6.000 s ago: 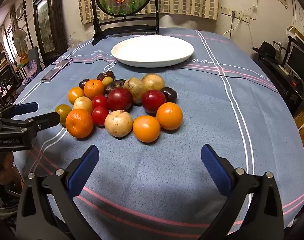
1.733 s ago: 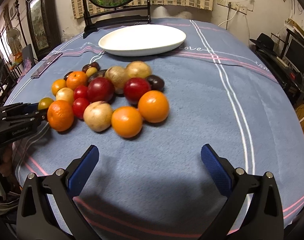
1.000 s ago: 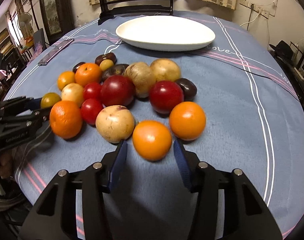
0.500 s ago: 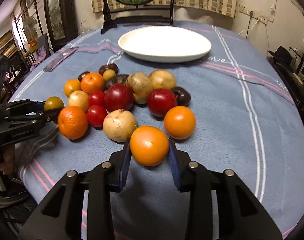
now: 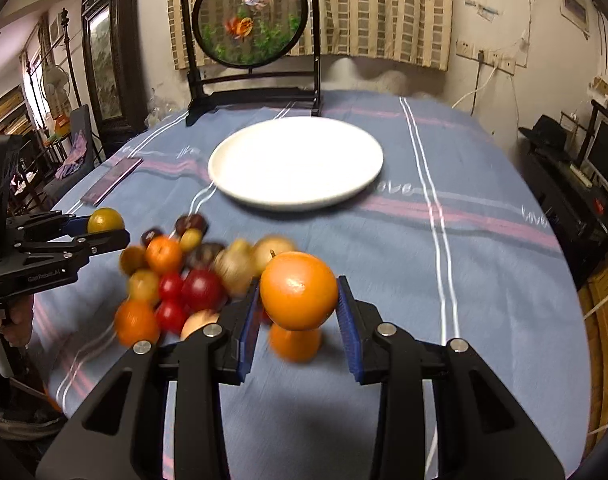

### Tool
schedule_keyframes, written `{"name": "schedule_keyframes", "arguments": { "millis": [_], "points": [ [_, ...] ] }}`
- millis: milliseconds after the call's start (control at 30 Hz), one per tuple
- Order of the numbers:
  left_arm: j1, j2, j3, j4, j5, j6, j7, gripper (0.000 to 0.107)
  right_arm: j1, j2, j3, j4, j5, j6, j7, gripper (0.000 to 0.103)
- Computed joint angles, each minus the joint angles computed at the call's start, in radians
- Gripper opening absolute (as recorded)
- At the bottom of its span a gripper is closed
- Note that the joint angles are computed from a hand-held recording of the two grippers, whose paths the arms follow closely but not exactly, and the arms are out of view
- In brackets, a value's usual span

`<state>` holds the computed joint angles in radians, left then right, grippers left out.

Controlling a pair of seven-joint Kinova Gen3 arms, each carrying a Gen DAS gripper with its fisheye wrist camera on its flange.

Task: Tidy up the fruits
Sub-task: 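Carry both fruits over the white plate and open both tools to release them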

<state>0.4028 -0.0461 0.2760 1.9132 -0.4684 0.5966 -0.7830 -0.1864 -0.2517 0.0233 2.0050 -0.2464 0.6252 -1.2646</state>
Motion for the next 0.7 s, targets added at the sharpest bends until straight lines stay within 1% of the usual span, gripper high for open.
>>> {"name": "schedule_keyframes", "arguments": {
  "millis": [67, 167, 267, 367, 433, 500, 600, 700],
  "points": [
    [-0.007, 0.058, -0.02, -0.072, 0.045, 0.01, -0.071, 0.042, 0.007, 0.053, -0.009, -0.048, 0.015, 0.0, -0.015, 0.037],
    [0.003, 0.141, -0.051, -0.174, 0.071, 0.047, -0.127, 0.042, 0.004, 0.122, -0.007, -0.115, -0.005, 0.02, 0.001, 0.037],
    [0.013, 0.222, -0.085, -0.275, 0.111, 0.078, -0.183, 0.042, 0.013, 0.191, -0.044, -0.182, 0.036, 0.024, -0.031, 0.036],
    [0.006, 0.296, -0.109, -0.364, 0.181, 0.106, -0.247, 0.042, 0.01, 0.266, -0.069, -0.258, 0.074, 0.043, -0.07, 0.036],
    [0.013, 0.344, -0.131, -0.417, 0.205, 0.126, -0.27, 0.042, 0.01, 0.3, -0.078, -0.291, 0.089, 0.047, -0.09, 0.036],
    [0.012, 0.386, -0.143, -0.466, 0.236, 0.146, -0.303, 0.042, 0.009, 0.344, -0.085, -0.333, 0.092, 0.054, -0.104, 0.036],
    [0.009, 0.424, -0.158, -0.505, 0.279, 0.163, -0.338, 0.043, 0.011, 0.396, -0.091, -0.379, 0.095, 0.063, -0.121, 0.037],
    [0.0, 0.452, -0.171, -0.534, 0.315, 0.176, -0.36, 0.043, 0.036, 0.447, -0.099, -0.424, 0.051, 0.085, -0.109, 0.037]
  ]
}}
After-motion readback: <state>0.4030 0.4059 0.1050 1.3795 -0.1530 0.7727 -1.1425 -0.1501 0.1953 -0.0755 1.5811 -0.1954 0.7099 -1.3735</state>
